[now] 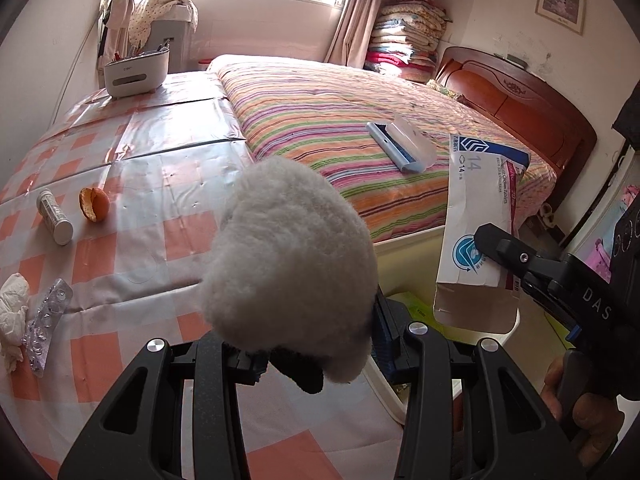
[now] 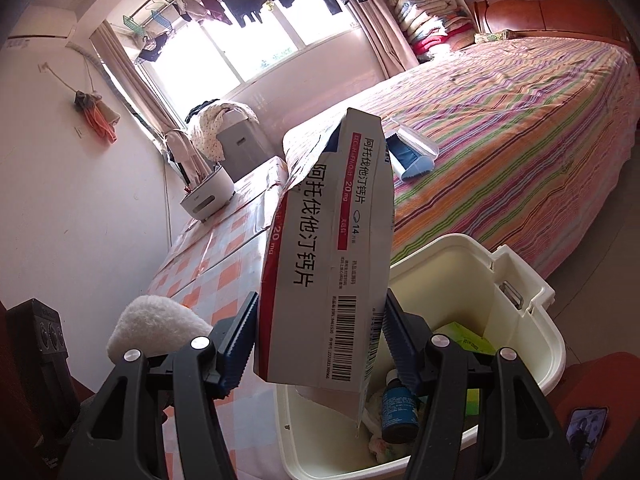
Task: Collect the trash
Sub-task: 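Carry the plush toy and medicine box over the cream bin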
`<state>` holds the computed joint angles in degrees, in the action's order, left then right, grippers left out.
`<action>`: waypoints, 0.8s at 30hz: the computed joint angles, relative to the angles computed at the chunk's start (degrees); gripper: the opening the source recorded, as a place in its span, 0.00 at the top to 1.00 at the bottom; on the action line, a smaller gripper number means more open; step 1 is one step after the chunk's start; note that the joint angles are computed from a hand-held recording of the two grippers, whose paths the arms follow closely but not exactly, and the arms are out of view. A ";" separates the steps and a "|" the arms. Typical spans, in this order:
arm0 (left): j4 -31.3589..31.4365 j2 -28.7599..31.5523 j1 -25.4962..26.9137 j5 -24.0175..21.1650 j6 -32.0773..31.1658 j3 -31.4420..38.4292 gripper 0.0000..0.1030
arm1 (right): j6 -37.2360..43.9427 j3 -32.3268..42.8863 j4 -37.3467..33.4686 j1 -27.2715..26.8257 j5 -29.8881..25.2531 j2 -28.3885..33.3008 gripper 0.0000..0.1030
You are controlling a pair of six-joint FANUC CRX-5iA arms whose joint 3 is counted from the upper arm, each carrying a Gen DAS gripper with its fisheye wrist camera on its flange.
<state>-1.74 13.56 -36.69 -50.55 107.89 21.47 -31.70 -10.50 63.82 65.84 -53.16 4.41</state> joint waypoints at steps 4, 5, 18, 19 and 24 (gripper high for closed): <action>0.22 0.95 -0.89 -0.21 -0.18 1.04 0.61 | -0.67 -0.41 0.89 0.86 -2.64 -0.11 0.44; 0.32 1.16 -1.05 -0.12 -0.22 1.25 0.61 | -0.88 -0.57 1.07 0.98 -3.11 -0.25 0.43; 2.09 4.62 -2.68 -0.25 -2.06 4.57 0.61 | -1.73 -0.80 0.21 2.92 -10.43 -0.53 0.40; 2.04 4.79 -2.83 -0.25 -1.96 4.81 0.61 | -1.79 -0.86 0.23 2.88 -10.28 -0.60 0.40; 2.66 5.07 -2.73 -0.07 -2.52 5.03 0.61 | -2.36 -1.12 0.04 2.78 -10.23 -0.83 0.38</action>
<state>0.91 18.63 -39.42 -50.61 105.37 26.50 -34.06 -11.62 63.86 68.63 -63.39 3.58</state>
